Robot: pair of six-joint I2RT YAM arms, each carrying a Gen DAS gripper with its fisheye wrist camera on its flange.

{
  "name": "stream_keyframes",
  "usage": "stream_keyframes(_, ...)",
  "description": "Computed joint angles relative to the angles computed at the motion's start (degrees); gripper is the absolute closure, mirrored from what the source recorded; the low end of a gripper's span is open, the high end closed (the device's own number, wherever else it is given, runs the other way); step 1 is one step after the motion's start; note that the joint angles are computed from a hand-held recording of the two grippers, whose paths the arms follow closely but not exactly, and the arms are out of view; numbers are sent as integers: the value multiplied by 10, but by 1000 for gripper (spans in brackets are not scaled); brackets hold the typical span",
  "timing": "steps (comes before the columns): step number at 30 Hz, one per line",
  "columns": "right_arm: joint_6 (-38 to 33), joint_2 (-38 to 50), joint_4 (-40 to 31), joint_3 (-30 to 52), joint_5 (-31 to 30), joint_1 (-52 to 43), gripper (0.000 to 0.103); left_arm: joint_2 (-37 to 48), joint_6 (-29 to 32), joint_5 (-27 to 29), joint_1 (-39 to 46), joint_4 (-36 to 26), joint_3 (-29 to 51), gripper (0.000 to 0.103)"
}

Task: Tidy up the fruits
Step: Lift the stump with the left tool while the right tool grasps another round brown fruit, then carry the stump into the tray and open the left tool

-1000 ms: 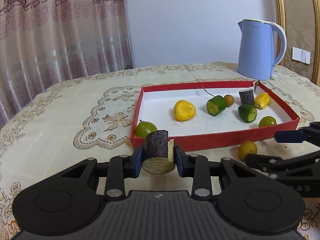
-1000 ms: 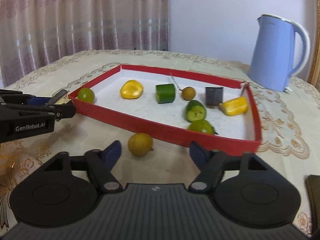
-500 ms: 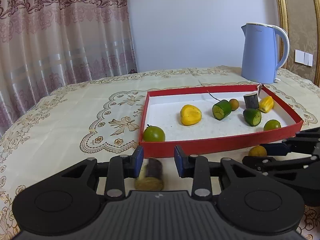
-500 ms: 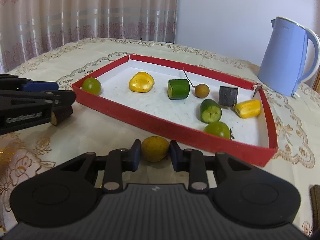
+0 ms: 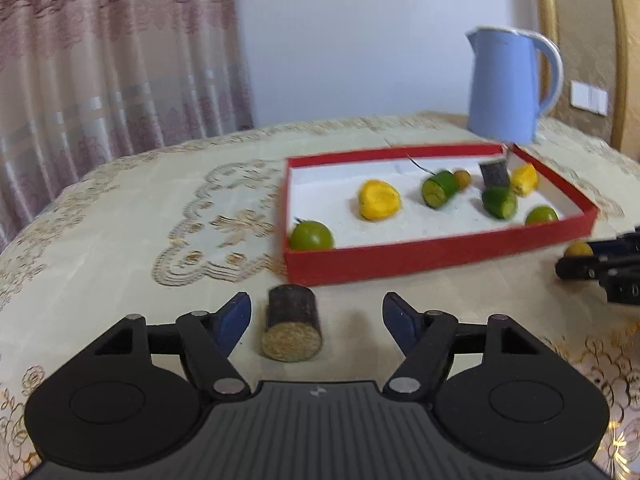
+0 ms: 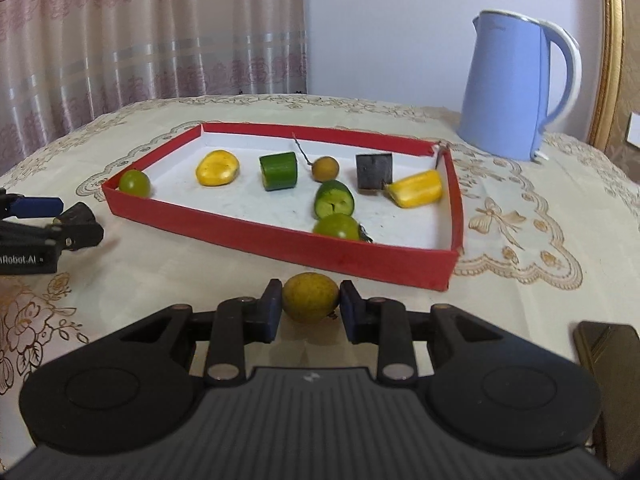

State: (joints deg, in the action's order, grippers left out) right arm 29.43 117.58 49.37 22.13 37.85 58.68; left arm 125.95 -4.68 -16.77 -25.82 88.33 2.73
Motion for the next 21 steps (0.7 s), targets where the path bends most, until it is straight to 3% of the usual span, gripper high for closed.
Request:
stream_keyframes(5,-1,18,32,-7,-10,-1,74,9,-2,-53,-27,-54,37,31)
stream_keyframes(6,0,22,35,-7,-12,-2,74,10,-7,-49,-21,-64,43,35)
stream_keyframes(7,0,26,38,-5,-14,-3,74,11,-9,-31,-7,-60,41,43)
stream_keyframes(8,0,26,43,-8,-15,-3,74,5,-15,-4,10,-61,38,62)
stream_keyframes(9,0,26,47,-9,-18,-5,74,-5,-26,0,18,-73,38,71)
stream_keyframes(12,2,28,56,-12,-23,-7,74,-18,-43,11,28,-89,36,71)
stream_keyframes(18,4,27,61,-16,-27,-10,73,-41,-53,-21,-7,-88,23,71)
stream_keyframes(21,4,27,61,-16,-27,-10,73,-83,-52,-55,-37,-127,25,71)
